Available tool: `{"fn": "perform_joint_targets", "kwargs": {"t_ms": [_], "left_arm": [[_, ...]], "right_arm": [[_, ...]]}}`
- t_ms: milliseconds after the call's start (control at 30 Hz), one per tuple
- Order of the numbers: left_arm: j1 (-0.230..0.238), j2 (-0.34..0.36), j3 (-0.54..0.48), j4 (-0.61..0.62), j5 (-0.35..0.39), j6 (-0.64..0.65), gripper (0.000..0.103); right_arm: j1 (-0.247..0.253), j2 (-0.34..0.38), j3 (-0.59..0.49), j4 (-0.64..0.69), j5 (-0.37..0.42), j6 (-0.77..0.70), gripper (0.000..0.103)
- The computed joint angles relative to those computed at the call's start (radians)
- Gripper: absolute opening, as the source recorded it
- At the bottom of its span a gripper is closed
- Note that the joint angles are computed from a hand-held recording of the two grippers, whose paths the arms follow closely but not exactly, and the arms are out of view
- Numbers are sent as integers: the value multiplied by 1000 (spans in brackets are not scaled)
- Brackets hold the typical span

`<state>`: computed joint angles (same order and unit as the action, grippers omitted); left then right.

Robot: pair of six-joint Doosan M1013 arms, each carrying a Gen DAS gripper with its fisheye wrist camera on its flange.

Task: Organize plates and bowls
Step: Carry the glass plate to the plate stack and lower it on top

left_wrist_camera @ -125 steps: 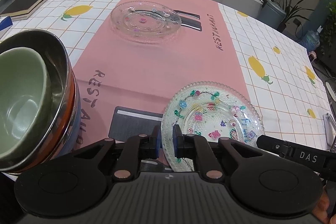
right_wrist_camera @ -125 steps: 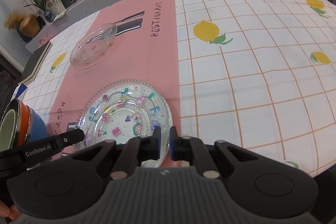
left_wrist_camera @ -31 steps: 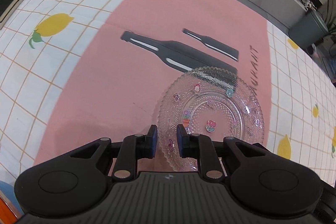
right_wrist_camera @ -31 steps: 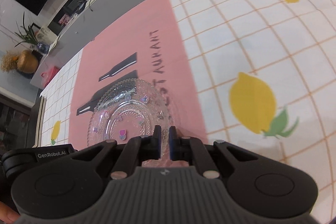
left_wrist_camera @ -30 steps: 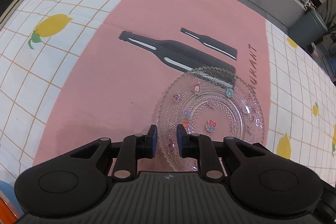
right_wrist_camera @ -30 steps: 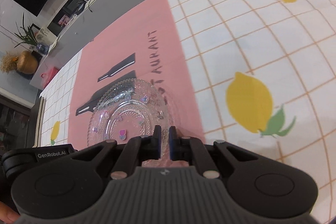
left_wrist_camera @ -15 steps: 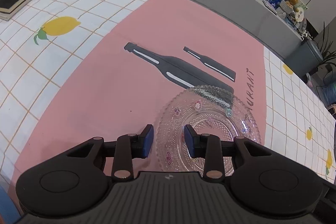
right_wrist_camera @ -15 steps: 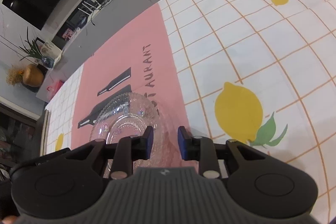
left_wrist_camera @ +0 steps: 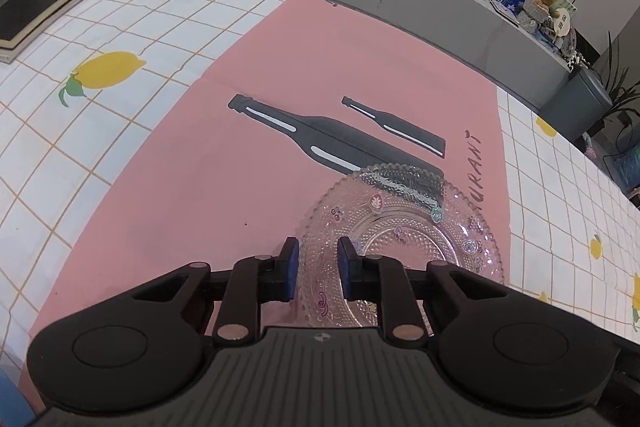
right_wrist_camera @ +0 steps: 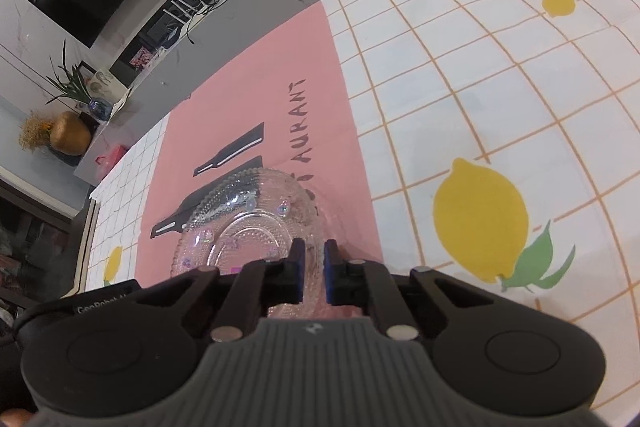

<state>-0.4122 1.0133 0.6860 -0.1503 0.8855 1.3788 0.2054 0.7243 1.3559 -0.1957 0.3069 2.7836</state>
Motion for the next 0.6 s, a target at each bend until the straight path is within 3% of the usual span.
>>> {"fn": "perform_joint_targets", "kwargs": {"t_ms": [333, 600], "left_arm": [[2, -18, 19, 13, 3, -23, 16], [13, -63, 100, -35, -31, -34, 15]], "right_arm": [[-7, -20, 16, 133, -4, -94, 5], [-1, -48, 49, 200, -14, -125, 4]]}}
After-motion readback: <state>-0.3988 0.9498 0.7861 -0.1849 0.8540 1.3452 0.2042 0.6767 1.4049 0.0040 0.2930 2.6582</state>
